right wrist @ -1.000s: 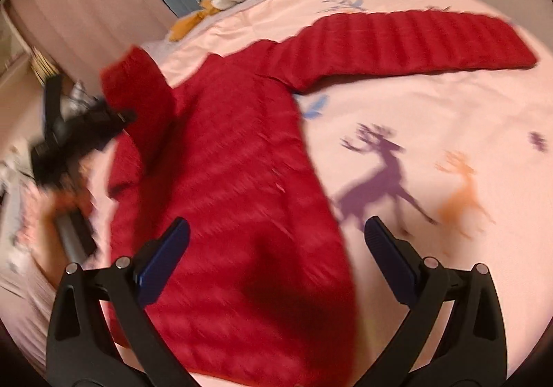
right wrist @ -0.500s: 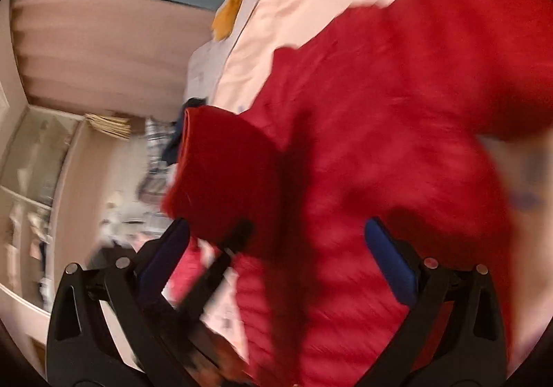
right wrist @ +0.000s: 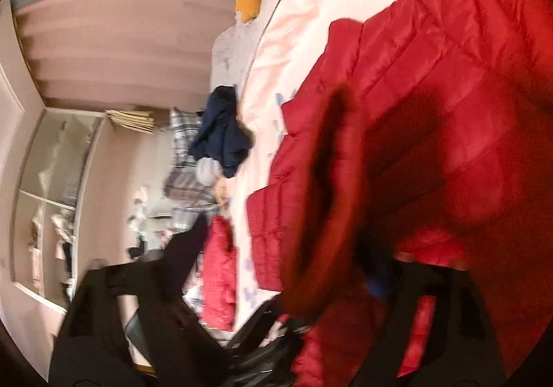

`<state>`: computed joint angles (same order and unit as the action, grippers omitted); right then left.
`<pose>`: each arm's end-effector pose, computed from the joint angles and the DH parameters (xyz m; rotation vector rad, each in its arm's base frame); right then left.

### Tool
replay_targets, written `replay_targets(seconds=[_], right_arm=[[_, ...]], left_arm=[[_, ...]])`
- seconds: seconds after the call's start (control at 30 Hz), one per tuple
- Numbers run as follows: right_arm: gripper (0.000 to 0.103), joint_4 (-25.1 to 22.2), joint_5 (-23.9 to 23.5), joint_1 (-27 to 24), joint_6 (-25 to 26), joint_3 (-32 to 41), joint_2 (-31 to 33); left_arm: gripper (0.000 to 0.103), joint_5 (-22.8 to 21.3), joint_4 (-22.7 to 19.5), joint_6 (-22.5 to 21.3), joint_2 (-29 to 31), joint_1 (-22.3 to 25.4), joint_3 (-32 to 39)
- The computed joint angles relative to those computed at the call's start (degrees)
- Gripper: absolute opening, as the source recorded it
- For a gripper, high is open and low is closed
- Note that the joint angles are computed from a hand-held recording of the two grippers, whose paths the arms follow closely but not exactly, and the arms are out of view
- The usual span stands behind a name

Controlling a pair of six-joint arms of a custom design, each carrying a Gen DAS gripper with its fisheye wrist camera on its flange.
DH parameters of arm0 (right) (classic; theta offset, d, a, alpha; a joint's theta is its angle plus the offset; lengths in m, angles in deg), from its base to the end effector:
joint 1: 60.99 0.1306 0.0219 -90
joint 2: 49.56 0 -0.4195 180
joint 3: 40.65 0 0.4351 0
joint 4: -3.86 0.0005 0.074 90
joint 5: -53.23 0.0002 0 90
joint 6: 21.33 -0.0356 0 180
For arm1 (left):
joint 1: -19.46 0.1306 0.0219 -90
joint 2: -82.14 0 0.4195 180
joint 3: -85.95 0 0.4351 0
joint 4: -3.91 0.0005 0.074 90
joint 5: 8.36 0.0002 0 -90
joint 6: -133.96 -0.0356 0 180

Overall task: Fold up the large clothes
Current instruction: 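Lower the sleeve onto the jacket and open the left tool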

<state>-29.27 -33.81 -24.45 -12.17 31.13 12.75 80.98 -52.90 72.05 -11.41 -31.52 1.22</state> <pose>0.2877 0.2103 0.5295 0.8710 2.0404 1.2090 0.3141 -0.3878 0.5344 0.4913 2.4545 -0.6007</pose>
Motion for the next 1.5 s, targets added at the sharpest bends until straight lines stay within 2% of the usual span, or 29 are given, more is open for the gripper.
replay_targets(seconds=[0.07,0.1,0.17,0.2,0.27,0.5,0.7,0.77,0.93,1.13,1.5], right_arm=[[0.050,-3.59,1.60,0.39,1.85,1.88,1.14],[0.046,-6.07,2.78,0.68,2.86,2.98,1.73],[0.021,-11.06,4.27,0.92,4.56,5.20,3.19],[0.018,-14.41,5.99,1.48,5.01,7.12,4.52],[0.012,-17.03,8.29,2.23,6.68,9.15,6.40],[0.010,-18.82,12.68,5.10,11.78,15.50,10.65],[0.010,-12.01,12.82,5.84,14.53,14.29,7.66],[0.010,-11.77,14.15,5.80,15.33,14.08,6.93],[0.010,-15.67,12.81,2.90,11.73,9.40,4.08],[0.011,-15.25,10.14,0.81,8.51,3.76,1.21],[0.015,-19.36,9.35,-0.60,8.16,0.82,-0.37]], left_arm=[[0.064,1.17,0.92,0.49,-1.98,0.95,-1.66],[0.064,1.29,1.05,0.42,-2.60,1.27,-2.09],[0.065,1.36,1.09,0.15,-4.29,2.09,-3.13],[0.065,1.37,1.22,0.05,-5.09,2.46,-3.65],[0.067,0.79,1.43,-0.06,-6.91,3.33,-4.84],[0.068,1.24,1.63,0.60,-11.02,8.25,-7.61],[0.068,1.49,1.33,1.30,-11.07,12.17,-8.78],[0.068,2.02,1.25,1.68,-10.80,13.26,-9.13],[0.068,1.54,1.00,1.94,-10.44,14.70,-10.08],[0.068,0.77,0.94,1.33,-10.02,15.30,-10.23],[0.068,-4.02,1.44,-1.52,-7.97,11.98,-7.30]])
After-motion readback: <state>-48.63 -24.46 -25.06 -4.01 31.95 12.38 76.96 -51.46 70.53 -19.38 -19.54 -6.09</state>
